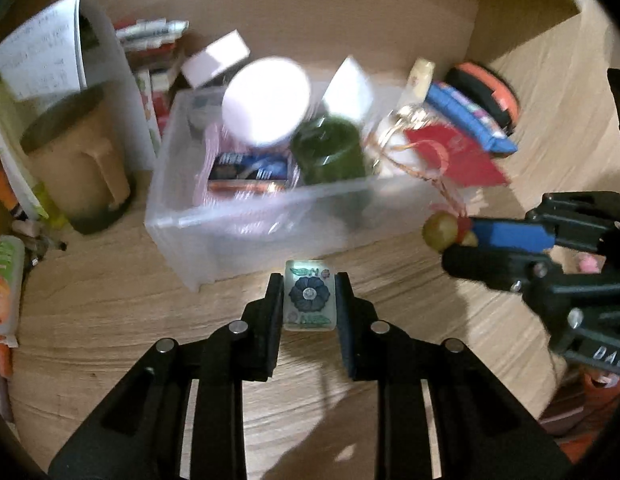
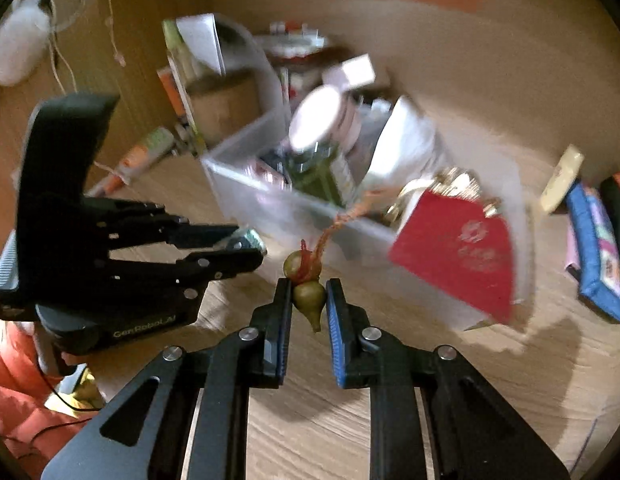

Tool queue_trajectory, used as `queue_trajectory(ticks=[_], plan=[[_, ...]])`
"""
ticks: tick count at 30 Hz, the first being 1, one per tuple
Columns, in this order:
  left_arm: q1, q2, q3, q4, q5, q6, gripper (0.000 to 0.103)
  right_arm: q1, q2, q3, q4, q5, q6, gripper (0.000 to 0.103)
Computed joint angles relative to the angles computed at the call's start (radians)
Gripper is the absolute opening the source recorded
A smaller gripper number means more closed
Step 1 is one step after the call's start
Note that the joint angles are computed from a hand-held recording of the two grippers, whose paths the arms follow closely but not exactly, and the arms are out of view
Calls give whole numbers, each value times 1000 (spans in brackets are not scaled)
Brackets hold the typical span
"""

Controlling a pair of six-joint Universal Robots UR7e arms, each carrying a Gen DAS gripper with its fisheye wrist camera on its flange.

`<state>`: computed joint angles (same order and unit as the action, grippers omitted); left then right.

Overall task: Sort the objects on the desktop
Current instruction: 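Carry both charms into the clear box and open both tools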

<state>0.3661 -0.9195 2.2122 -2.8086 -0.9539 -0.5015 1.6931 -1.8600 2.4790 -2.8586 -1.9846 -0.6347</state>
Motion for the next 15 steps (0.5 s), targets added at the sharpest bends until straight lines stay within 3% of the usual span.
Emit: queue_trajectory(ticks=[5,9,15], plan=[[-27,-10,-19,-54,23,40,24,48,-18,-22,-67,-14,2,15],[-31,8,-57,-83,54,81,24,94,64,-59,-160,-68,25,15],[-19,36,-114,-76,64,125,24,41,98,-119,-157,-42,38,15]])
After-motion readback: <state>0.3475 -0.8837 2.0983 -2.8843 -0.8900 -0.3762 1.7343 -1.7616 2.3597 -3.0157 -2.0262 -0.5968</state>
